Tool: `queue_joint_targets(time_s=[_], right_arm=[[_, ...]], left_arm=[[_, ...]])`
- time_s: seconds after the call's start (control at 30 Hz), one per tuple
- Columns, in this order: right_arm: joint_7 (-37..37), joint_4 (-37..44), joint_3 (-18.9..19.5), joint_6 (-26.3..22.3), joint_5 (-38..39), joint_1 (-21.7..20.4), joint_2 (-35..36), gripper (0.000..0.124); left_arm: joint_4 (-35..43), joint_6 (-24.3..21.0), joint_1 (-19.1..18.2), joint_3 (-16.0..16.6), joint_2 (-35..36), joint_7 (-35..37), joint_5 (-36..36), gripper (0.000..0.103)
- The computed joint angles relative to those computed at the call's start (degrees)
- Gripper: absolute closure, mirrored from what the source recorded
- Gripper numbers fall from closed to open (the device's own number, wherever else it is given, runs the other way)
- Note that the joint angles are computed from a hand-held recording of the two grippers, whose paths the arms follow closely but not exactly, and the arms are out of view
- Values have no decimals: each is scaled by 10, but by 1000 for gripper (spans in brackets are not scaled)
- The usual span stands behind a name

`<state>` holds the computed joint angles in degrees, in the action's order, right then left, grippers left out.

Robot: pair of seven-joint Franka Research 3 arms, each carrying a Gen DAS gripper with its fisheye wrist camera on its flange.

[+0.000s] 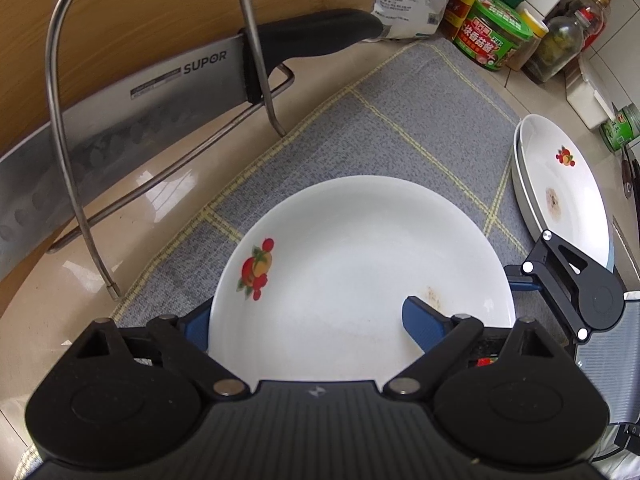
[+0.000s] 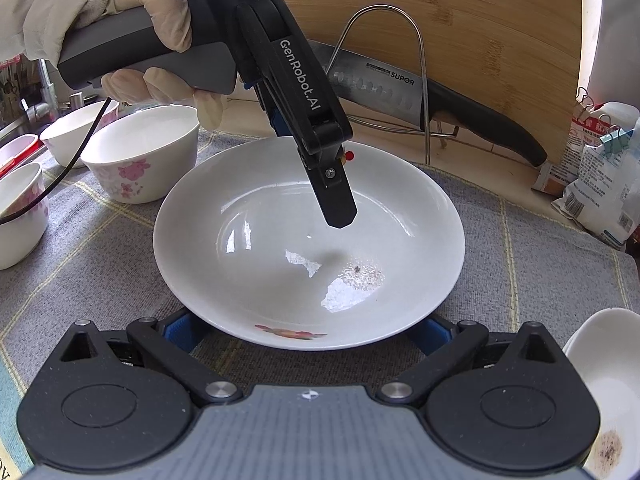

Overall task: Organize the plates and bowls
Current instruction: 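Lift the fruit-print plate with both grippers and carry it toward the plate stack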

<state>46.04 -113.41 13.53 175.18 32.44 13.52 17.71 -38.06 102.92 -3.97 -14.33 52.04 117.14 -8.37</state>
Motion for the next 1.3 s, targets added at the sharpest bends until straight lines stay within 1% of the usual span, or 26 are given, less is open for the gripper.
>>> queue_joint_targets(time_s=[0.13, 0.4, 0.7, 0.8, 0.9, 1.17, 1.3], right_arm=[[2, 2, -2, -3, -2, 2, 1, 21], [-5, 4, 3, -2, 6, -2, 3, 21], [12, 2, -9, 1, -9, 8, 2, 21], [16, -1, -10, 3, -13, 8, 1, 21], [31, -3, -22, 5, -30, 19, -1, 21], [45, -4, -26, 5, -51, 19, -2, 21], [39, -5, -17, 2, -48, 11, -5, 21]], left_arm=[[-16, 6, 5, -2, -9, 4, -3, 10], [-8, 3, 5, -2, -4, 8, -5, 10], [-15, 7, 7, -3, -8, 11, -7, 10], [-29, 14, 9, -4, -16, 13, -9, 11], [-39, 19, 10, -3, -22, 14, -9, 11], [-81, 42, 16, -4, -47, 18, -12, 12], [-98, 50, 18, -4, -57, 18, -13, 12]])
